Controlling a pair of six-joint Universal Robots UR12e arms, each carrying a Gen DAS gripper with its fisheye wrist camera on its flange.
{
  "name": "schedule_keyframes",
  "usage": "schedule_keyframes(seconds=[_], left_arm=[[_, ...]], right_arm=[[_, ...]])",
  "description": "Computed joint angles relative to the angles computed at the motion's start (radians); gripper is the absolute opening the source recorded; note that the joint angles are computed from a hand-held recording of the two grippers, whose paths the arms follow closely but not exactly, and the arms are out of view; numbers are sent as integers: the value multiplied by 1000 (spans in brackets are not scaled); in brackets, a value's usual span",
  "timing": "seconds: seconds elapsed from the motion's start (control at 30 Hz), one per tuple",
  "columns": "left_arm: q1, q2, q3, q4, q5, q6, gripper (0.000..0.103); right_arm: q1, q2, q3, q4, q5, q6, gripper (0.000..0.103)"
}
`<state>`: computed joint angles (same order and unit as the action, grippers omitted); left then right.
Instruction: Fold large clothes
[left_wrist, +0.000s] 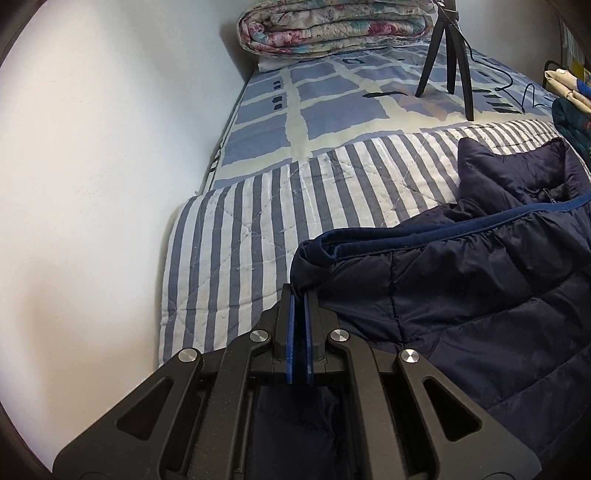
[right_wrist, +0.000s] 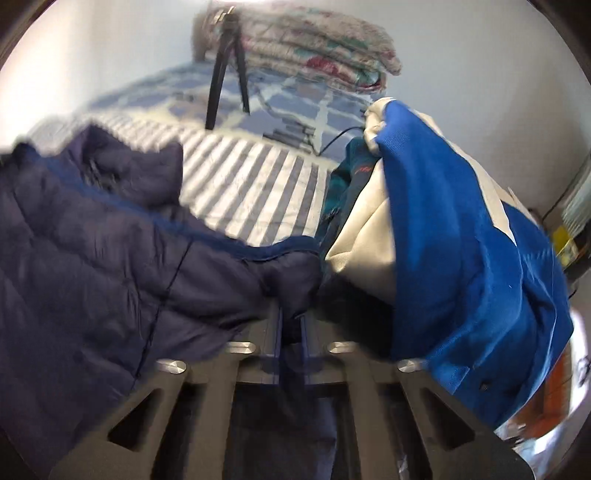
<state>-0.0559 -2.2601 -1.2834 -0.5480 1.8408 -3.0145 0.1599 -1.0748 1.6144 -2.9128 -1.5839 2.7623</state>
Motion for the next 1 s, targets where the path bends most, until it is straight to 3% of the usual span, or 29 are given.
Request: schedule_keyframes(seconds=[0.07,0.17,0.3,0.33,0.37,0.4,0.43,0.53,0.63,0.73,0.87,1.0], left_arm=[[-4,-14,14,8,15,2,3],[-9,-39,41,4,49,-9,3],[-26,-68,65,-7,137,26,11],[-28,-68,65,-4,155,25,19],[-28,-64,63,0,165,13,26],[-26,-57,58,11,170,1,43],[-24,-48,49,24,170,-10,49],[-9,-7,25,19,137,-60,49],[-6,52,-33,75,92,-67,49],[-11,128,-110,109,-44,-59,49],[-46,214,-227,132,-227,0,49],[-96,200,-235,80,-274,38,49]], right_arm=[[8,6,9,-69,-54,-30,3],[17,29,-8,-133,-158,-1,2],[54,68,-36,-173,-282,-101,2],[57,67,-38,-170,-291,-105,2],[53,58,-37,-146,-273,-84,5],[45,43,-34,-111,-239,-45,5],[35,26,-26,-85,-199,-9,5],[16,-20,18,-86,-131,45,8],[-7,-84,91,-114,-30,92,10],[-42,-170,193,-132,156,143,11],[-57,-248,303,-123,320,151,16],[-19,-247,343,-122,330,151,17]])
